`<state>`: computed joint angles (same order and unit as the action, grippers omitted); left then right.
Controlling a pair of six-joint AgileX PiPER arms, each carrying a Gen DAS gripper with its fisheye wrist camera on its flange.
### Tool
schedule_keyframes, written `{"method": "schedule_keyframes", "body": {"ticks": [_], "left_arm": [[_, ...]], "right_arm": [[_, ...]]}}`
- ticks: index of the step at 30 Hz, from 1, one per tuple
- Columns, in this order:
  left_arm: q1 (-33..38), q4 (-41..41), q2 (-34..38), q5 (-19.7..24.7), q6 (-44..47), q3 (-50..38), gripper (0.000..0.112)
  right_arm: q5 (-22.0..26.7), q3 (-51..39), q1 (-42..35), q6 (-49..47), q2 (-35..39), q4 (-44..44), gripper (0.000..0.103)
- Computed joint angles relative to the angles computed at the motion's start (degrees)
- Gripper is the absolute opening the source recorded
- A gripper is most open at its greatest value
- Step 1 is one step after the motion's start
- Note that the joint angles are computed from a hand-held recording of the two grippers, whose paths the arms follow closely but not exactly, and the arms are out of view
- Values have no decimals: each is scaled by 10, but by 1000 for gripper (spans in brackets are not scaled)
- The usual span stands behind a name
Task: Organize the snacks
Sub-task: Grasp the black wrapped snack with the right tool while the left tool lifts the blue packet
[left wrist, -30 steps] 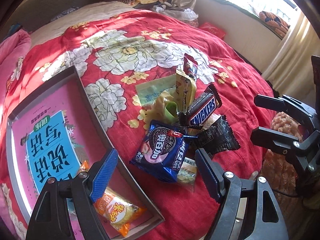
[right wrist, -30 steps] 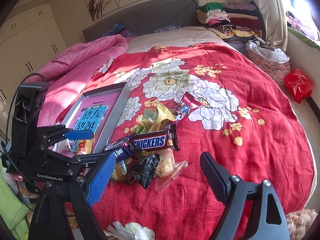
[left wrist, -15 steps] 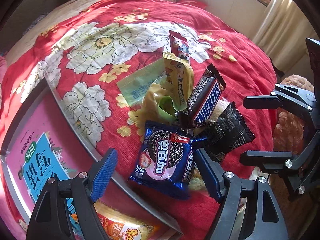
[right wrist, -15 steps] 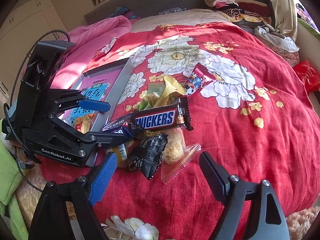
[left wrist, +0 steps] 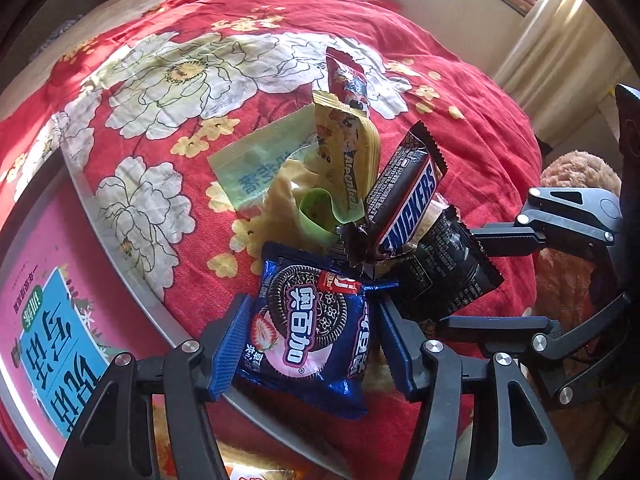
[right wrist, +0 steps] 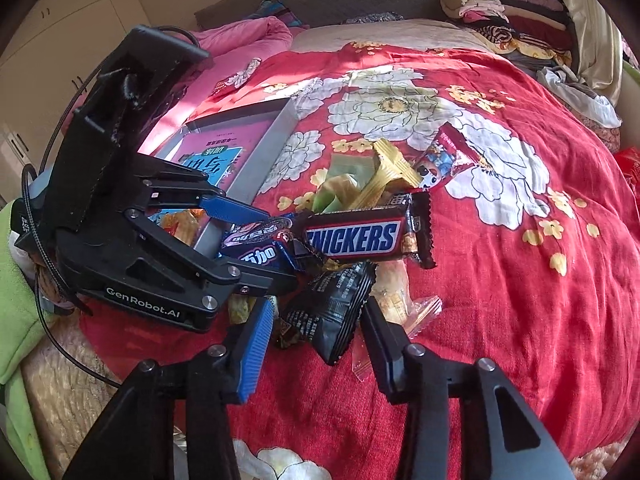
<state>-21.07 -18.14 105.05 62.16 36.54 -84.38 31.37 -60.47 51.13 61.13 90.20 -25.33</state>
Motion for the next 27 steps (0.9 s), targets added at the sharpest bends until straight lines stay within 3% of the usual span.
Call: {"method": "schedule_keyframes", "body": {"ticks": [3,13,18,27], "left_arm": [[2,-2,0,1,-4,-2,62],[30,-38,-18,-12,-13,18,58],[43,-58,-32,-20,-22,32,56],[53,-95,-80,-46,-49,71,56]], "right_arm": [[0,-8,0,-15,9,3,39],[-7,-42,-6,-78,58,32,37],[-60,-18,-30,-107,46,76,34],[-73,9,-25,-32,2,9,32]]}}
